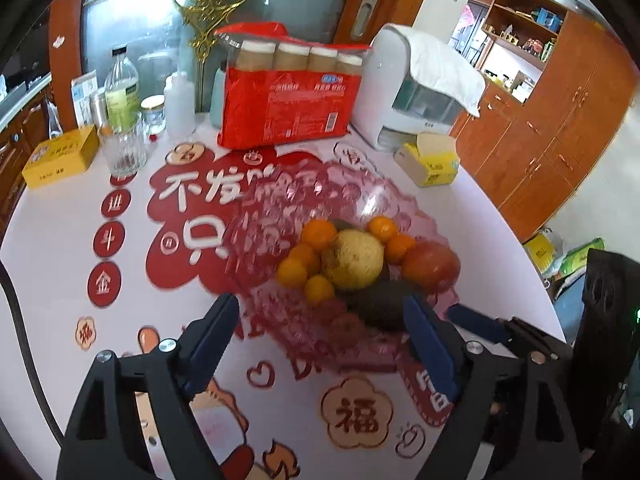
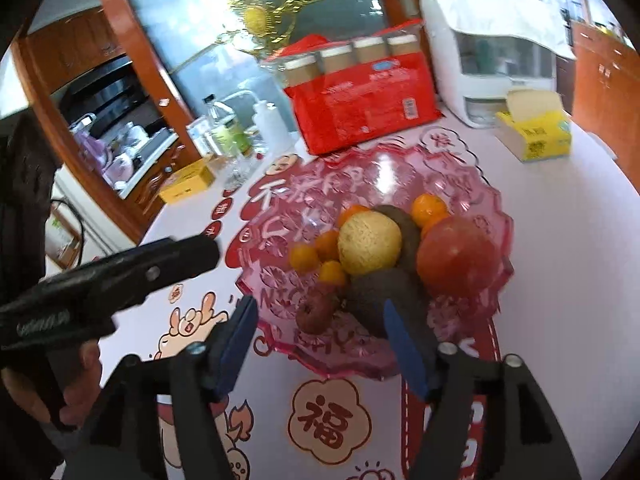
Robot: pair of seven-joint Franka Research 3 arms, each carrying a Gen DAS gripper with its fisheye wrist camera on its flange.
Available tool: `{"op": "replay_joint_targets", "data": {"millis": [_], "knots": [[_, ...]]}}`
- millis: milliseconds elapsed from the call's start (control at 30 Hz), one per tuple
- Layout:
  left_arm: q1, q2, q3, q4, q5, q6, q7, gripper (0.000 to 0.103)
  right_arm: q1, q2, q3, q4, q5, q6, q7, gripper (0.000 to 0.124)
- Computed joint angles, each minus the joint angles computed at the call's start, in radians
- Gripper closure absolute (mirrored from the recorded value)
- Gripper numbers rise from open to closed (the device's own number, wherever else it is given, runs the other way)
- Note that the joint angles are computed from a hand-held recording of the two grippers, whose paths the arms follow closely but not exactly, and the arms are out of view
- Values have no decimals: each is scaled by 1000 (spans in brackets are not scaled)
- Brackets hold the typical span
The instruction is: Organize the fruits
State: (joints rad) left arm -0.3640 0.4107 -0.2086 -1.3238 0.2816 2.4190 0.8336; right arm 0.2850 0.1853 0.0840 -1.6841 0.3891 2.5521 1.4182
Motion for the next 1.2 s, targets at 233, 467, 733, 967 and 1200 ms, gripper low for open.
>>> {"op": "replay_joint_targets", "data": {"millis": [233, 467, 733, 967, 1200], "knots": [[31, -139, -33, -243, -88, -12, -37, 19, 22, -110, -29, -169, -160, -35, 236, 51], [0, -281, -57, -438, -94, -52, -238, 19, -13, -230, -27, -293, -153, -208, 215, 51], [-94, -294, -99, -363, 107, -200, -498, 19, -62, -364, -48, -348, -152, -352, 135, 42], [-199, -249, -114, -177, 271, -418, -656, 13, -90, -460, -74, -321, -103, -446, -13, 34], [-295, -187, -115, 3, 372, -561, -697, 9, -96, -533, -85, -298, -36, -513, -132, 33]]}}
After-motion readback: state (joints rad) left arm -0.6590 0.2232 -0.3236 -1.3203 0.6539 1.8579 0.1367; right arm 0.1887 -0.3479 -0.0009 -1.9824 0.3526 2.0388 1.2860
